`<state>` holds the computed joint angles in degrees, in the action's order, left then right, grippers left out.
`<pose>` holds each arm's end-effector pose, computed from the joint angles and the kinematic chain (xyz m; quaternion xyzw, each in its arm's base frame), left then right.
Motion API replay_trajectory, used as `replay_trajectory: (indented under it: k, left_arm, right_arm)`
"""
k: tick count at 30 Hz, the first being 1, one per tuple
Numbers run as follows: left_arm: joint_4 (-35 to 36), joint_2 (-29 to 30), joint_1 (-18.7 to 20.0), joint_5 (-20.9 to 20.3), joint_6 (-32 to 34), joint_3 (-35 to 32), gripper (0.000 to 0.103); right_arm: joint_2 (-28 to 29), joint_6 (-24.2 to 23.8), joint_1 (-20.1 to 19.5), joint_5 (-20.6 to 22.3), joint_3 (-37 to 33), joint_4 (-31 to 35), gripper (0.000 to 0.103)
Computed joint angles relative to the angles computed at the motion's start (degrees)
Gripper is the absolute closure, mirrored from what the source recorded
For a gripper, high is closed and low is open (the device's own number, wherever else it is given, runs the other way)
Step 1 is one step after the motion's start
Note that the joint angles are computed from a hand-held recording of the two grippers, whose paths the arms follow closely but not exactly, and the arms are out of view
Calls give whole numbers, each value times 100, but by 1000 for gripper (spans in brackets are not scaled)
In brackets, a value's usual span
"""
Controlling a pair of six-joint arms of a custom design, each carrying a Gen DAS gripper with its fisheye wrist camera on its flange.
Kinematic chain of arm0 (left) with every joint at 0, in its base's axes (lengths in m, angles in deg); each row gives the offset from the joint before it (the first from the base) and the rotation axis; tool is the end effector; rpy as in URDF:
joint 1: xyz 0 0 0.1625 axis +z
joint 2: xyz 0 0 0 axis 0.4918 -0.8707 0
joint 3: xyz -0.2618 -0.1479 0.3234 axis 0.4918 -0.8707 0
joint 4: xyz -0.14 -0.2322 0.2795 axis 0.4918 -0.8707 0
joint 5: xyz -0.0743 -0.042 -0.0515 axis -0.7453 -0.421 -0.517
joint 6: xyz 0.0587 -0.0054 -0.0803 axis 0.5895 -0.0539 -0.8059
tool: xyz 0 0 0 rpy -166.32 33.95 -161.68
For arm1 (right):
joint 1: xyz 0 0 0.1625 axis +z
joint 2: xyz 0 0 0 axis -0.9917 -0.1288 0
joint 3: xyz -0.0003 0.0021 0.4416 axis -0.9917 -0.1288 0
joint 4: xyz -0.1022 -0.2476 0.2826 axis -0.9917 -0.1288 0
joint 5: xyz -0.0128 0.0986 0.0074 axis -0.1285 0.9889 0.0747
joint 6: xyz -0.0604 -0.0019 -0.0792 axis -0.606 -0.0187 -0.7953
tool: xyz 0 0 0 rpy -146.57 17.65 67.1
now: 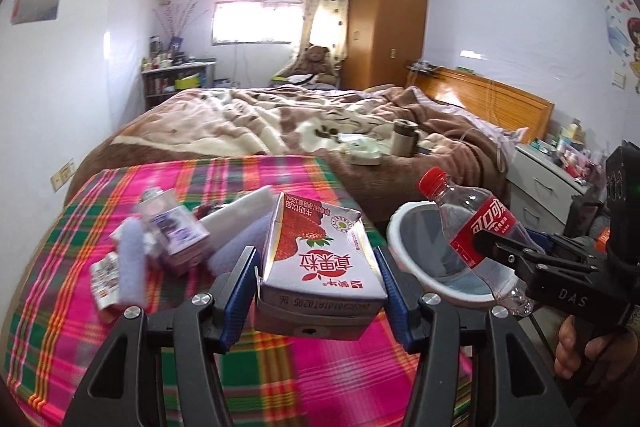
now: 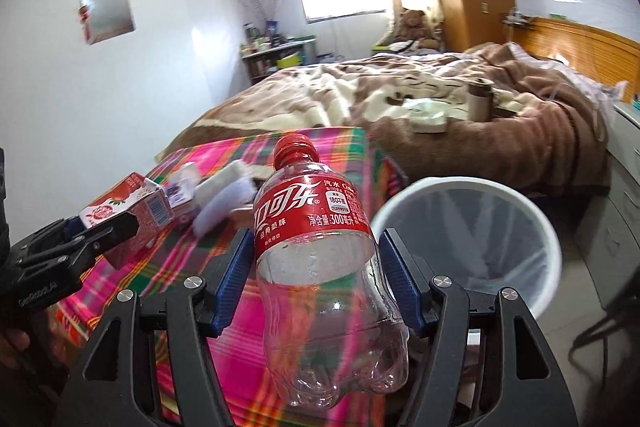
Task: Collect trash
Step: 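Carry the carton in left tool and bottle in right tool over the wastebasket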
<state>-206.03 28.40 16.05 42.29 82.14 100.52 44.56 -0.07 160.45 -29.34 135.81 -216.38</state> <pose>-0.2558 -0.5762 -0.0161 0.1263 0.8046 -0.4840 0.3201 0.0000 -0.6974 0.1807 0.3487 -0.8697 0.3238 0.1314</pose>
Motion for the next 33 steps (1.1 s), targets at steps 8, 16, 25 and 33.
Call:
replay_trajectory:
  k: [8, 16, 25, 33]
  left_arm:
    - [537, 393, 144, -766, 245, -972, 45]
    - [1184, 886, 314, -1228, 417, -1998, 45]
    - [1961, 1282, 411, -1526, 489, -2836, 45]
    - [2767, 1588, 521, -1593, 324, -3568, 45]
  right_arm:
    - [114, 419, -100, -297, -413, -239, 37]
    - [289, 656, -177, -758, -868, -143, 37]
    - [431, 659, -239, -1031, -1356, 215, 37]
    - [571, 771, -279, -1234, -1746, 502, 37]
